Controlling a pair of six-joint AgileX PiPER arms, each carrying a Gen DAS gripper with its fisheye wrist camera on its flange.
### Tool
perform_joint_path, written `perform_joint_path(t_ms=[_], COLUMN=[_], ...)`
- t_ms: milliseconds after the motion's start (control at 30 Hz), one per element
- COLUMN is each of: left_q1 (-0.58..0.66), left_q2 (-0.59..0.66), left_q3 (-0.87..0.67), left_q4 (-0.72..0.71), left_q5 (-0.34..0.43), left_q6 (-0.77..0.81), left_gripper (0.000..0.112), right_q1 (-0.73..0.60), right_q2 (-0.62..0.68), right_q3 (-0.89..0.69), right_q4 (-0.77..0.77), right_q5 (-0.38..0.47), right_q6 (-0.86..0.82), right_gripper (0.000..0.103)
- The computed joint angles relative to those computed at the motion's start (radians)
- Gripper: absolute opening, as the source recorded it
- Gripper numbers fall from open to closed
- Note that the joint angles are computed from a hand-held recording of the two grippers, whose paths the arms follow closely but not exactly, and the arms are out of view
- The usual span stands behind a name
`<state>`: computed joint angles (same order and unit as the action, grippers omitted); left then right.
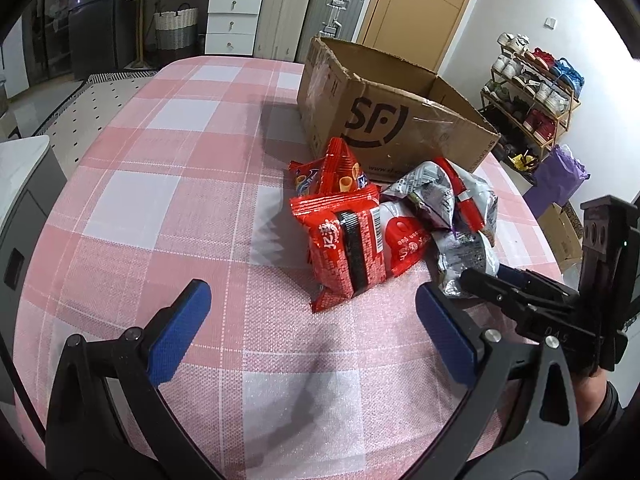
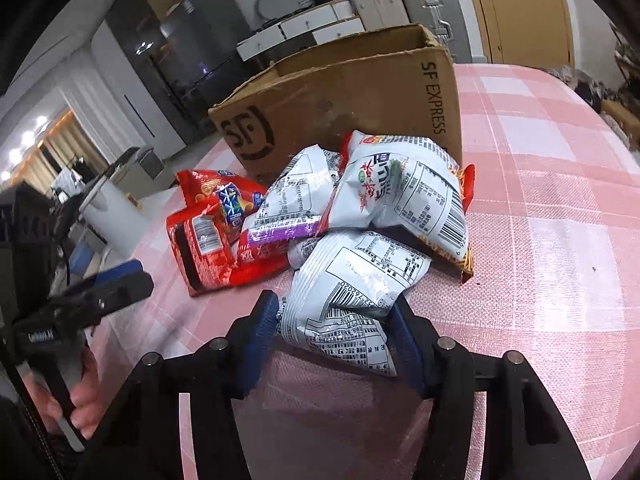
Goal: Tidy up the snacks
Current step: 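Grasp the silver-white chip bag with the right gripper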
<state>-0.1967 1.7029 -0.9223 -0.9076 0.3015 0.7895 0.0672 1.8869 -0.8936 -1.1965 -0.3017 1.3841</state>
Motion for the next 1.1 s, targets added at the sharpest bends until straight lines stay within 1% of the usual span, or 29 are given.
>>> perform_joint_path(t_ms=[100, 233, 367, 633, 933, 1100], left_q1=[0.0, 0.002, 0.003, -0.003, -0.016, -0.005], left_q2=[-0.006, -0.017, -0.02, -0.008, 0.048, 0.088], left_q3=[0.007, 0.018, 0.017, 0.0, -0.071, -0.115], left_q4=[-0.003, 0.016, 0.041, 0.103, 0.199, 0.159], left_q5=[-0.004, -0.004, -0.002, 0.013, 0.037, 0.075], left_q6=[0.0, -0.02, -0.046, -0.113, -0.225, -0.194], left_gripper=[0.102, 0.102, 0.102, 0.102, 0.102, 0.102], right_q1=[-0.004, -0.024, -0.043, -0.085, -0.124, -0.135], right_q2=[-0.004, -0.009, -0.024, -0.063, -0.098, -0.12], right_q3=[0.016, 0.038, 0.076, 0.14, 0.194, 0.225], right_q4=[0.037, 0.059, 0.115, 0.133, 0.139, 0.156], right_q5=[-0.013, -0.051, -0.099, -0.173, -0.25, -0.282], right_q6=[-0.039, -0.061, -0.113, -0.145, -0.182, -0.214], right_gripper=[0.053, 0.053, 0.053, 0.053, 0.053, 0.053])
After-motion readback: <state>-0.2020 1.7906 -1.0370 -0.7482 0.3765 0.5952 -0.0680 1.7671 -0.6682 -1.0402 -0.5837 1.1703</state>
